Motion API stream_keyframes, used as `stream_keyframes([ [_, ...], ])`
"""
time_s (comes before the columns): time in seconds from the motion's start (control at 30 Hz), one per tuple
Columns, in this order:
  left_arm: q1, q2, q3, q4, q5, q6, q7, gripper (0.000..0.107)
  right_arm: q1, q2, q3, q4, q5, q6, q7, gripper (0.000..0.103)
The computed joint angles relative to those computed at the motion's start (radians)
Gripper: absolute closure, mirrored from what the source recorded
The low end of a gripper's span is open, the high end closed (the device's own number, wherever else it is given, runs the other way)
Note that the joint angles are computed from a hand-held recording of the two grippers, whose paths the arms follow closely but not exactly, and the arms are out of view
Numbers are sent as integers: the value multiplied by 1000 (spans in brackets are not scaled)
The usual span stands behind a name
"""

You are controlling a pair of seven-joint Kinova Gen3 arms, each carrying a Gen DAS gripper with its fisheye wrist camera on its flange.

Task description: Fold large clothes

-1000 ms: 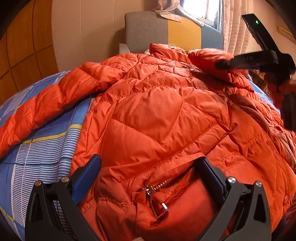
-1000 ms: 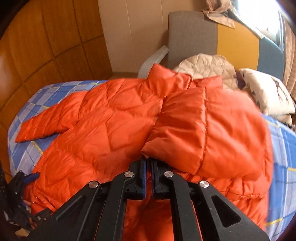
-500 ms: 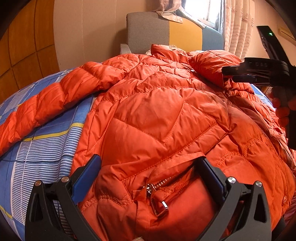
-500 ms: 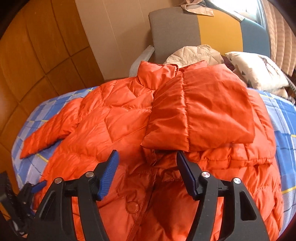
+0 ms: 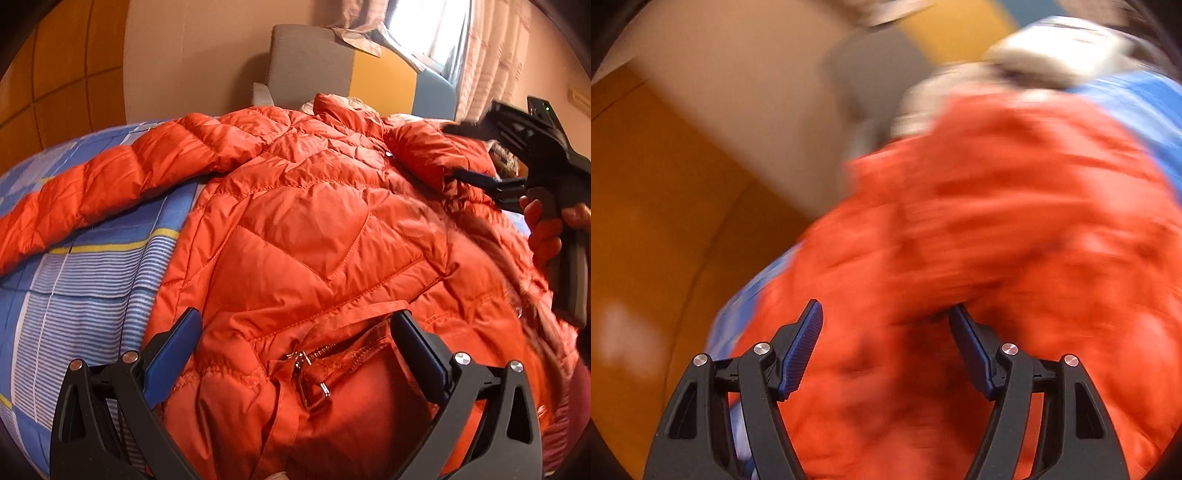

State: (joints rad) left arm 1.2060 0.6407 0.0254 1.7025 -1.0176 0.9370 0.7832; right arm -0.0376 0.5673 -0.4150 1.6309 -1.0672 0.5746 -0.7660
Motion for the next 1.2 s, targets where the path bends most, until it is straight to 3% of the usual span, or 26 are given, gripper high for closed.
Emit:
stream_keyframes([
  [0.07, 7, -8, -7, 13, -9, -9, 38, 6, 27, -1, -20, 19, -75, 15, 42, 33],
  [0.17, 10, -10, -6, 15, -17, -2, 61, 6, 66, -26, -6, 94, -197, -76, -18, 33],
  [0.27, 4, -12, 6, 7, -11, 9, 42, 6, 36, -21, 78, 117, -319, -149, -79, 27],
  [0.37, 1, -19, 10, 8, -11, 11, 35, 6, 60, 49, 21, 34, -364, -76, 2, 27],
  [0.47, -2, -33, 5, 18, -18, 10, 57, 6, 96, 92, -81, -45, -310, 46, 81, 25],
  [0.53, -3, -42, -1, 29, -33, 8, 90, 6, 81, 73, -63, -54, -247, 82, 55, 25],
  [0.73, -51, -48, 7, 22, -46, -16, 104, 6, -123, -58, 205, 51, -36, -69, -186, 25],
  [0.97, -141, -73, -28, 52, -143, -160, 143, 6, -372, -105, 525, 85, 221, -151, -467, 25],
  [1.1, -198, -66, -42, 30, -155, -220, 77, 8, -439, -101, 599, 62, 383, -167, -607, 25],
  [1.2, -254, -62, -60, 23, -158, -301, 28, 17, -421, -82, 562, 46, 505, -211, -692, 26],
])
